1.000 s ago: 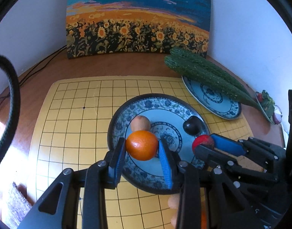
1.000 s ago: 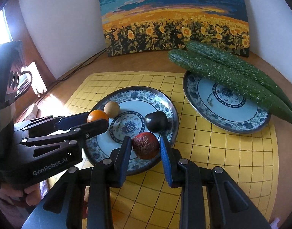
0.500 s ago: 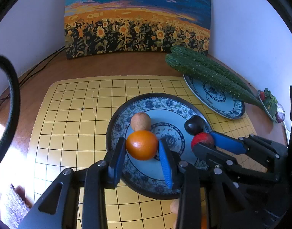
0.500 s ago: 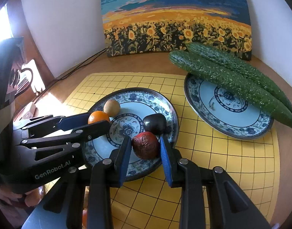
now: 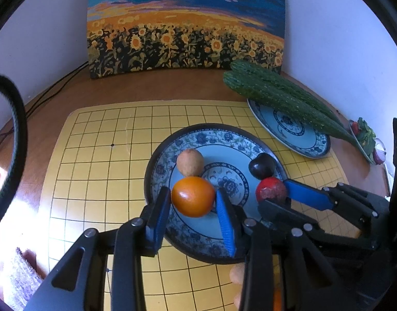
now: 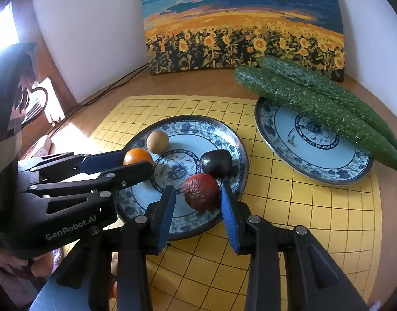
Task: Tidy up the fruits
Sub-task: 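Open the left tool releasing the orange while the right tool releases the shriveled fruit, then withdraw both tools from the plate back toward the remaining fruits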
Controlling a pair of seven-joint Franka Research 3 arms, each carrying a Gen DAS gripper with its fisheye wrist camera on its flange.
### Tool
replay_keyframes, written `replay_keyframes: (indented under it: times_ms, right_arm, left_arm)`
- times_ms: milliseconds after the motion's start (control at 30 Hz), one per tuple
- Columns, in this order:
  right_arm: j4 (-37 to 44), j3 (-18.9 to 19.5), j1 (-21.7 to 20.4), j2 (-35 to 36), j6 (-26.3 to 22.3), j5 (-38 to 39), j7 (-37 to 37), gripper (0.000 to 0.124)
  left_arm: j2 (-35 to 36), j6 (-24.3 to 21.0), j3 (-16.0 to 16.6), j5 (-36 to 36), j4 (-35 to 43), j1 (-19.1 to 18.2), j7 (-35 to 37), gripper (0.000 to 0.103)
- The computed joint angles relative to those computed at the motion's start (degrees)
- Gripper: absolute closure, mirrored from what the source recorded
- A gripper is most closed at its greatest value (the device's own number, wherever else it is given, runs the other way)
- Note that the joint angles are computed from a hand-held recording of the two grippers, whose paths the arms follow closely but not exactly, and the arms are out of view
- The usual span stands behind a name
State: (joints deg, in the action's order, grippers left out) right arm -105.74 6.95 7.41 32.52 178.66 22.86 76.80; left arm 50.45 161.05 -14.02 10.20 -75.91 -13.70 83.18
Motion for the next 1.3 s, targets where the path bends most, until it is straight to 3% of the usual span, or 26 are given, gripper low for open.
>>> replay_keyframes:
  times_ms: [233,733,1200,1300]
  right_arm:
    - [-2.0,-0.3,0.5,-1.5,1.2,0.2,0.2,0.079]
    - [-8.2,-0.1,1.4,-5.8,4.9,0.3,2.2,0.075]
    - [-16.0,-2.7,5.0,-10.8,8.9,-0.2,6.9,0.074]
    - [-17.7,-5.0,7.4,-11.9,9.3,-0.3,8.0,0.074]
  left_arm:
    - [-1.9,1.0,-0.5,-0.3,-2.7,0.9,-0.2,0.057]
    - [-8.0,4.5,0.2,0.8,-11.9,1.7,-3.4,0.057]
    - [-14.4,9.0,-4.5,-0.7,-23.3,6.5,-1.4,0.054]
    - [-15.7,9.9,-5.8,-1.4,-25.7,7.6,-0.4,0.054]
